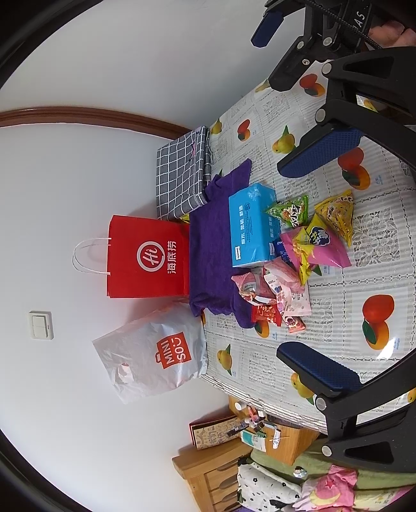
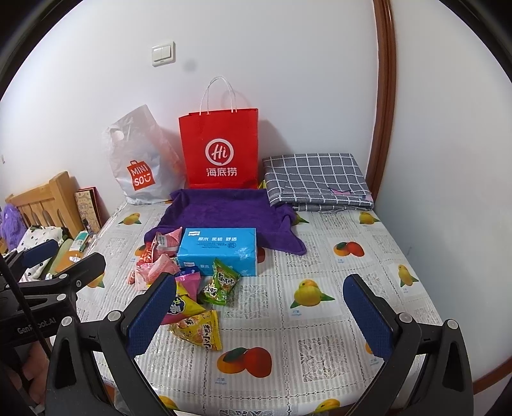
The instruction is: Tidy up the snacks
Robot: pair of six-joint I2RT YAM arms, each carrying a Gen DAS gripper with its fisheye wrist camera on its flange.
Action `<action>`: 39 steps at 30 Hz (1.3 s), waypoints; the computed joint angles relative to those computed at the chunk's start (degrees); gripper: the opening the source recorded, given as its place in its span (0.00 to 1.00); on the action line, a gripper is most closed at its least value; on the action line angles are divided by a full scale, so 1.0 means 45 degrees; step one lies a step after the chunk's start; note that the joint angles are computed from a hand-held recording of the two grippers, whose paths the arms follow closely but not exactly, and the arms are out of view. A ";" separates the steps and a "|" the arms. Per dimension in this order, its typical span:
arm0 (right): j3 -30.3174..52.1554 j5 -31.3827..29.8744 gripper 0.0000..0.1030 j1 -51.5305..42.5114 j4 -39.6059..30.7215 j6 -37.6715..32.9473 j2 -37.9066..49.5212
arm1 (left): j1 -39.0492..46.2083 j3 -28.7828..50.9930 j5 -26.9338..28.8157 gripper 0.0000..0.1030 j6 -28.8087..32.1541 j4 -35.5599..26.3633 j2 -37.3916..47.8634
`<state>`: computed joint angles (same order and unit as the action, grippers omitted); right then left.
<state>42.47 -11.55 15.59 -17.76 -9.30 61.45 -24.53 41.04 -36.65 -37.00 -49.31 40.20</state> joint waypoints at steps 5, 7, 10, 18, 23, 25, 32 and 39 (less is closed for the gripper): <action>-0.0071 -0.0037 1.00 -0.0002 -0.0024 -0.0013 -0.0153 | -0.0158 0.0154 -0.0091 1.00 0.0053 -0.0090 0.0048; -0.0081 -0.0035 1.00 0.0002 -0.0009 -0.0013 -0.0161 | -0.0169 0.0172 -0.0116 1.00 0.0048 -0.0100 0.0060; -0.0104 -0.0096 1.00 -0.0019 -0.0018 -0.0023 -0.0202 | -0.0216 0.0213 -0.0131 1.00 0.0056 -0.0143 0.0023; -0.0181 -0.0107 1.00 0.0025 -0.0063 0.0014 -0.0391 | -0.0339 0.0224 -0.0180 1.00 0.0049 -0.0171 -0.0009; -0.0221 -0.0165 1.00 0.0025 -0.0080 -0.0013 -0.0475 | -0.0451 0.0226 -0.0231 1.00 0.0020 -0.0151 0.0068; -0.0250 -0.0192 1.00 0.0019 -0.0069 -0.0020 -0.0526 | -0.0419 0.0203 -0.0200 1.00 0.0070 -0.0090 0.0057; -0.0372 -0.0267 1.00 0.0093 -0.0095 0.0077 -0.0778 | -0.0608 -0.0042 -0.0239 1.00 -0.0032 0.0171 0.0186; -0.0576 -0.0509 1.00 0.0144 0.0275 0.0090 -0.0353 | 0.0355 -0.0656 0.0590 1.00 0.0550 0.1047 0.0422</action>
<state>39.88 -13.84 16.24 -16.52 -8.90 59.86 -22.94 38.09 -33.99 -34.52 -44.59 42.10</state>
